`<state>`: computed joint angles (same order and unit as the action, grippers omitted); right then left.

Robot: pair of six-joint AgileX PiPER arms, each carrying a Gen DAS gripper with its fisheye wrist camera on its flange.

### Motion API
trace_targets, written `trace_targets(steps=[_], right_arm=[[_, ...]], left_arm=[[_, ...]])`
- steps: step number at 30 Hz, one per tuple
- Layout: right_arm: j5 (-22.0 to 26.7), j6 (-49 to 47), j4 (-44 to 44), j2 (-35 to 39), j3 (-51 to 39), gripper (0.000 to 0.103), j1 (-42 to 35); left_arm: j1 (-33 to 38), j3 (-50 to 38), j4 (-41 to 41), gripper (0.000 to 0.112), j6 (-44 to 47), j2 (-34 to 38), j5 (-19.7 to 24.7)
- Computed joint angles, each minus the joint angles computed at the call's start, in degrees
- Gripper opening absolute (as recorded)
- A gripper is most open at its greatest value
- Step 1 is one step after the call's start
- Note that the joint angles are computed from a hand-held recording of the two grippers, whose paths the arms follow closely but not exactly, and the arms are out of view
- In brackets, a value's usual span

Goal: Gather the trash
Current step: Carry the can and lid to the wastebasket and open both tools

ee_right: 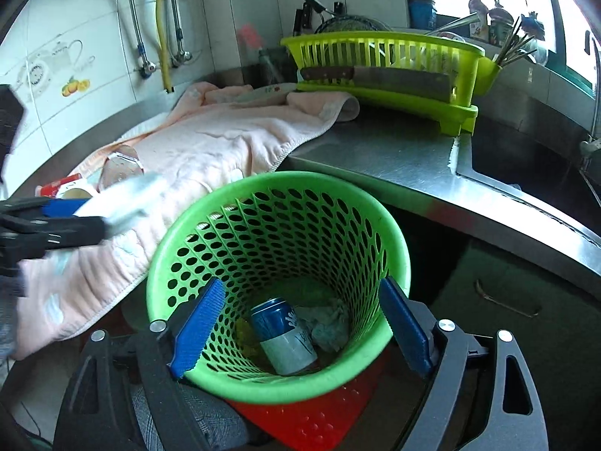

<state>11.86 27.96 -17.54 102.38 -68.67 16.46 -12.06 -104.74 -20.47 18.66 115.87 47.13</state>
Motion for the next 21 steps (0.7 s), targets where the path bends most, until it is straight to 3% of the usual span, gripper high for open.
trace_targets(steps=[11, 21], right_arm=[[-2.95, -7.33, 8.58, -2.69, 3.72, 0.082, -0.27], [-2.22, -7.25, 8.79, -2.87, 2.34, 0.082, 1.78]], left_arm=[[-2.93, -2.54, 1.58, 0.088, -3.76, 5.36, -0.36], [-0.95, 5.24, 4.57, 0.088, -4.87, -1.54, -3.12]])
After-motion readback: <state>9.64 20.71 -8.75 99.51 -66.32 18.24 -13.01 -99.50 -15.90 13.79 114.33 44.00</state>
